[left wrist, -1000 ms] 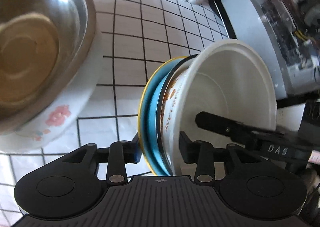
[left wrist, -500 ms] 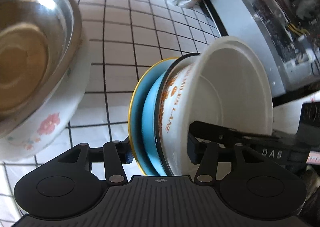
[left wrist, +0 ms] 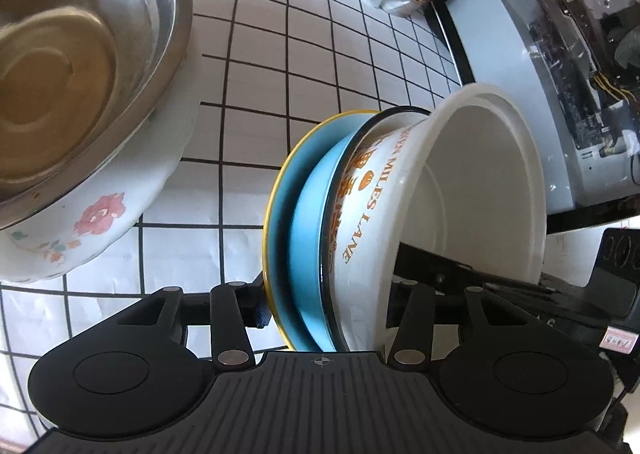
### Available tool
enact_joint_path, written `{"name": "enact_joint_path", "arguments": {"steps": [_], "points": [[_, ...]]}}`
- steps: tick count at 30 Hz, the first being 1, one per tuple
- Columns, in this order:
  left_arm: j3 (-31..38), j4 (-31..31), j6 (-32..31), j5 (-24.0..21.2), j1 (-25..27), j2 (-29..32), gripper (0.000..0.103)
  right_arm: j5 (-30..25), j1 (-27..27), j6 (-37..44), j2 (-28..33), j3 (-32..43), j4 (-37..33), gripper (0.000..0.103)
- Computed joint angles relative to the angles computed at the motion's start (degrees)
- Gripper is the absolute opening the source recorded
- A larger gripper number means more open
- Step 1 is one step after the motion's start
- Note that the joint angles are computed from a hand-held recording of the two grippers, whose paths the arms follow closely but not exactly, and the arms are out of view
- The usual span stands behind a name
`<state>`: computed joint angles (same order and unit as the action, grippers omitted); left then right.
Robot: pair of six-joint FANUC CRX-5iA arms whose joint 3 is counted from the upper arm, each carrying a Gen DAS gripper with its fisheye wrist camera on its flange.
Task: Organize plates and bowls
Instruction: 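Lift the nested bowl stack with both grippers, then carry the nested bowls with both grippers toward the steel bowl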
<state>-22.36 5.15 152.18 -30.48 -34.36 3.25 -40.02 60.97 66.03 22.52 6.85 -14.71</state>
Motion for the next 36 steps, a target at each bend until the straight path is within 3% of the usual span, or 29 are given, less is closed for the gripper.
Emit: {"name": "enact_joint_path", "arguments": {"steps": [3,6,11,14,20,32,36], "points": [[3.7,-7.0,4.9,-4.0,-1.9,0.7,0.050,0.8,0.4,-1.9,-0.2,-0.7,2.3,0.063],[4.6,-11.6,9.3,-4.0,-3.2,0.7,0.051,0.4,0.1,-1.6,0.3,0.2,1.3,0.063],[5.3,-12.9,8.9,-5.1,-3.5,0.7,0.052,0.1,-1.3,0.7,0.4,1.0,-3.4,0.064],[8.6,-16.1,9.8,-10.0,-4.9,1.7,0.050,-0.5,-2.1,1.8,0.6,1.5,-6.3,0.066],[14.6,-23.2,12.1,-19.4,-8.6,3.3,0.041,3.7,0.6,-2.3,-0.7,-2.0,1.2,0.066],[13.0,-21.6,13.3,-17.3,-7.1,2.3,0.042,-1.2,-4.5,9.4,0.5,2.4,-15.3,0.069],[13.2,-21.3,13.3,-17.5,-7.0,2.5,0.045,-0.5,-3.9,8.3,0.2,1.9,-14.2,0.068]]}}
